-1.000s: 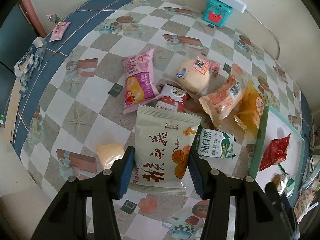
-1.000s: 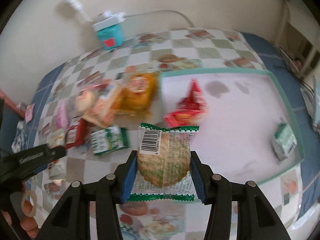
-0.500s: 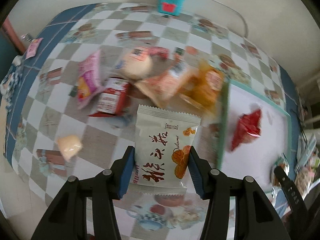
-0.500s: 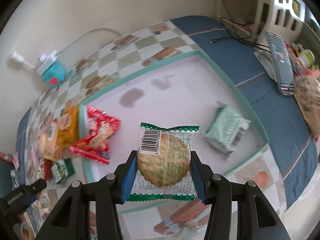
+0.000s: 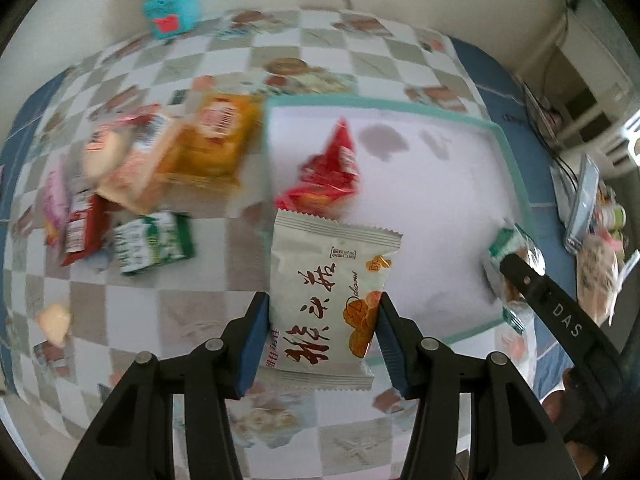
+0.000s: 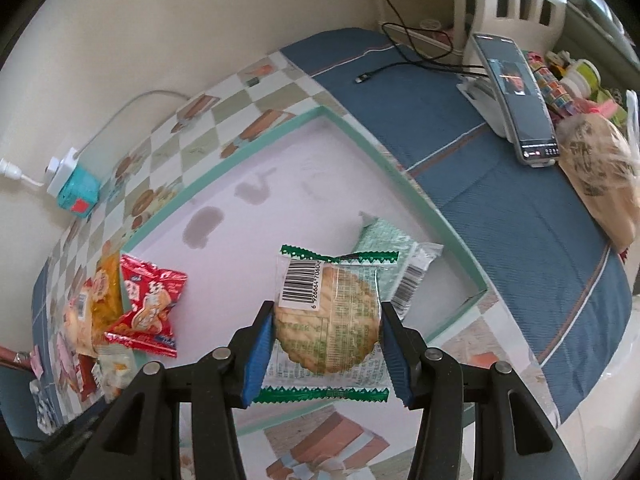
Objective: Organize snacks
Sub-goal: 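Carry both snacks into the white tray and open both tools to release them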
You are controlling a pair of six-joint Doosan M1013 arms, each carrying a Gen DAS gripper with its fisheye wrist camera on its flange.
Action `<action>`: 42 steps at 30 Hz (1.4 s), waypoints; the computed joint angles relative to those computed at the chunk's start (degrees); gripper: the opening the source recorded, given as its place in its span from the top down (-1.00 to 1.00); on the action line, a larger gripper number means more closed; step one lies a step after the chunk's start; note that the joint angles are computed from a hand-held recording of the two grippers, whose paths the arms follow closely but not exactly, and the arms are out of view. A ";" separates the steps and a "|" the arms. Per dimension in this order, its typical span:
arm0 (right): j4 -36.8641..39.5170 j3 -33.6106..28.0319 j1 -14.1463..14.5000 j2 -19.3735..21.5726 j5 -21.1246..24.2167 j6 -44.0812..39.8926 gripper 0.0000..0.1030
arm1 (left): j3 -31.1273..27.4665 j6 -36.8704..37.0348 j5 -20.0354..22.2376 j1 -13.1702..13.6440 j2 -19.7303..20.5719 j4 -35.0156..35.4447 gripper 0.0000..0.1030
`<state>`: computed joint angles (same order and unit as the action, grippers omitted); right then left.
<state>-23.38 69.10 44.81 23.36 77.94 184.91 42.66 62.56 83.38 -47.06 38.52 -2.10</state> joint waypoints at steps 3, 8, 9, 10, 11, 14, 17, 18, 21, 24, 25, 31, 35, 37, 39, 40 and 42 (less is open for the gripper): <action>-0.29 0.55 -0.08 -0.29 -0.19 0.77 -0.04 | -0.80 0.87 0.76 -0.58 0.93 0.29 -0.05; -0.38 0.52 -0.17 -0.07 -0.87 0.28 -0.04 | -0.99 1.05 -0.08 -0.64 1.37 0.76 -0.05; -0.35 0.25 -0.12 0.18 -0.95 -0.08 -0.04 | -0.96 1.14 -0.40 -0.72 1.41 1.01 -0.05; -0.33 0.03 -0.13 0.40 -1.05 -0.47 -0.04 | -0.93 1.23 -0.56 -0.79 1.45 1.25 -0.05; -0.23 -0.20 -0.15 0.63 -1.19 -0.99 -0.04 | -0.96 1.29 -0.62 -0.83 1.53 1.40 -0.05; 0.23 -0.79 -0.24 1.24 -1.69 -2.51 -0.04 | -0.70 2.00 -0.78 -0.80 1.57 0.77 -0.05; 0.38 -1.25 -0.22 1.73 -2.16 -3.77 -0.04 | -0.85 2.52 -0.53 -0.73 1.77 0.40 -0.06; 0.32 -1.42 -0.20 1.87 -2.06 -3.97 -0.05 | -0.87 2.54 -0.52 -0.69 1.81 0.29 -0.08; 0.31 -1.79 -0.18 2.18 -1.55 -4.25 -0.14 | -0.86 2.53 -0.51 -0.73 1.70 1.14 -0.34; -0.07 -1.73 -0.15 2.22 -1.40 -3.58 -0.36 | -0.75 2.77 -0.54 -0.82 1.52 2.49 -0.41; -0.13 -1.72 -0.16 2.21 -1.41 -3.62 -0.37 | -0.77 2.77 -0.36 -0.80 1.51 2.63 -0.41; -0.72 -1.88 -0.05 2.29 -0.27 -2.92 -0.85 | -0.89 0.51 1.18 -0.26 1.37 3.79 -0.65; -1.16 -1.88 0.07 2.31 -0.17 -3.21 -1.00 | 0.80 -2.72 -0.46 0.47 0.18 4.76 -0.67; -1.06 -1.96 0.09 2.36 -0.35 -3.73 -1.00 | 1.66 -5.01 -1.14 0.95 -0.35 5.39 -0.85; -0.91 -2.31 0.09 2.63 -0.05 -4.23 -1.00 | 2.78 -7.97 -1.95 1.44 -1.01 6.36 -0.90; -0.81 -2.51 0.11 2.76 0.30 -4.46 -1.00 | 3.16 -9.12 -2.14 1.63 -1.25 6.94 -0.90; -0.68 -3.02 0.18 3.09 0.92 -4.89 -1.00 | 3.74 -11.53 -2.31 2.10 -1.65 8.19 -0.91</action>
